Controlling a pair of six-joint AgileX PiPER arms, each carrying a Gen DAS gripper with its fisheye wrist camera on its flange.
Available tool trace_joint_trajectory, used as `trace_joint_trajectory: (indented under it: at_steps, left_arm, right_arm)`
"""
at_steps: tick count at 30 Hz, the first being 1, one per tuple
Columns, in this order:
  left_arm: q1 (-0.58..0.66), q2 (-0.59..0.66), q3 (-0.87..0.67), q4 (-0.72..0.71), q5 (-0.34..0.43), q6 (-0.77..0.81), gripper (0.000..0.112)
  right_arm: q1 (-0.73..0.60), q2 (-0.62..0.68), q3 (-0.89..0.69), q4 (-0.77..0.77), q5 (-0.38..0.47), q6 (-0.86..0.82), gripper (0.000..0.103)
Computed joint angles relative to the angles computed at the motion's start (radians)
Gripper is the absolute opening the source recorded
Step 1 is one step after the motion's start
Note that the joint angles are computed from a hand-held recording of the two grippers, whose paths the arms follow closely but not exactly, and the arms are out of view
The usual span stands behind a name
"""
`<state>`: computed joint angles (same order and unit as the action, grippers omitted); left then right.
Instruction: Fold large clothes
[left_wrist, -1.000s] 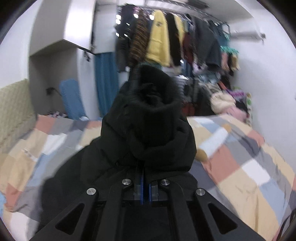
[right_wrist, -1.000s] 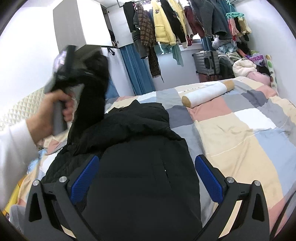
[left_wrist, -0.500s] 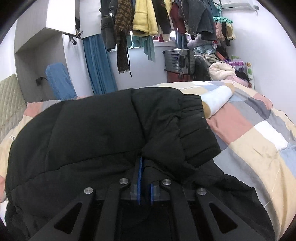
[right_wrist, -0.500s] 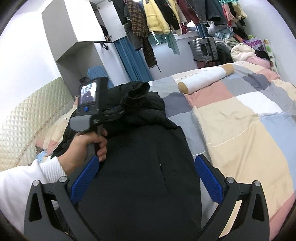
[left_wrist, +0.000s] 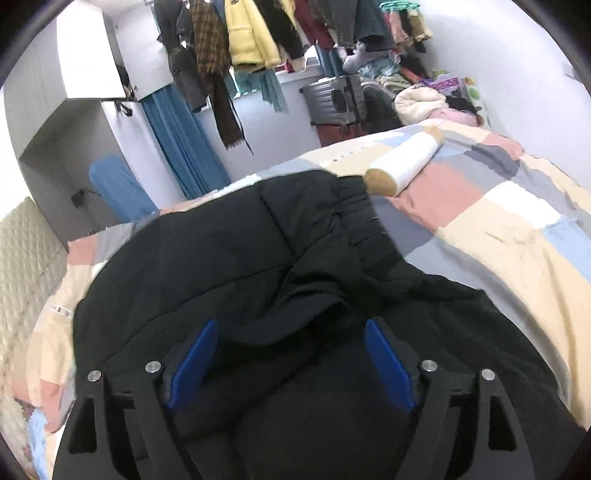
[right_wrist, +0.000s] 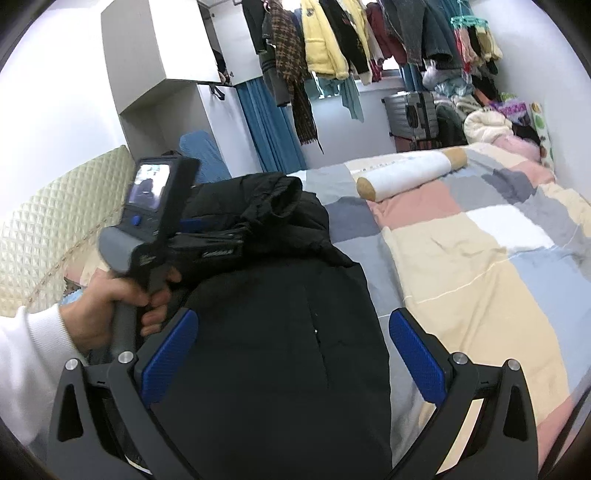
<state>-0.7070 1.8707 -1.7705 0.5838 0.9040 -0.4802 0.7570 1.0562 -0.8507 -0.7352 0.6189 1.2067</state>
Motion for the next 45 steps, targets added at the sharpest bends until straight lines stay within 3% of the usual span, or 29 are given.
trace_joint_trajectory:
  at_steps: [8, 14, 18, 22, 26, 30, 33, 37, 40, 42, 45]
  left_arm:
    - [-0.067, -0.336, 0.218, 0.03, 0.038, -0.129, 0.082]
    - [-0.111, -0.589, 0.327, 0.017, 0.135, -0.262, 0.082]
    - [-0.137, -0.727, 0.407, 0.023, 0.139, -0.335, 0.082]
    - [-0.242, -0.809, 0.469, 0.181, 0.205, -0.429, 0.082]
    - [-0.255, -0.875, 0.552, 0.26, 0.197, -0.498, 0.082]
    - [-0.113, -0.931, 0.683, 0.223, 0.048, -0.51, 0.082]
    - [0.092, -0.944, 0.788, 0.087, -0.131, -0.421, 0.082]
    - [0.316, -0.913, 0.867, -0.077, -0.297, -0.28, 0.082]
    - [0.464, -0.883, 0.892, -0.265, -0.401, -0.111, 0.082]
    - [0.517, -0.859, 0.909, -0.395, -0.45, 0.024, 0.082]
    - [0.522, -0.826, 0.938, -0.419, -0.516, 0.072, 0.082]
  right_arm:
    - [0.088, -0.008, -0.022, -0.087, 0.066, 0.09, 0.103]
    - [0.225, -0.018, -0.044, -0.156, 0.158, 0.156, 0.103]
    - [0.345, -0.004, -0.077, -0.225, 0.253, 0.184, 0.103]
    - [0.392, -0.006, -0.093, -0.219, 0.259, 0.199, 0.103]
    - [0.337, 0.022, -0.135, -0.149, 0.174, 0.153, 0.103]
    - [0.173, 0.124, -0.263, 0.01, 0.088, -0.001, 0.103]
    - [0.022, 0.246, -0.398, 0.212, 0.029, -0.195, 0.103]
    - [-0.132, 0.481, -0.633, 0.435, 0.094, -0.434, 0.103]
    - [-0.249, 0.613, -0.706, 0.6, 0.057, -0.532, 0.1]
    - [-0.304, 0.667, -0.696, 0.698, -0.019, -0.595, 0.099]
    - [-0.361, 0.731, -0.665, 0.889, -0.159, -0.754, 0.099]
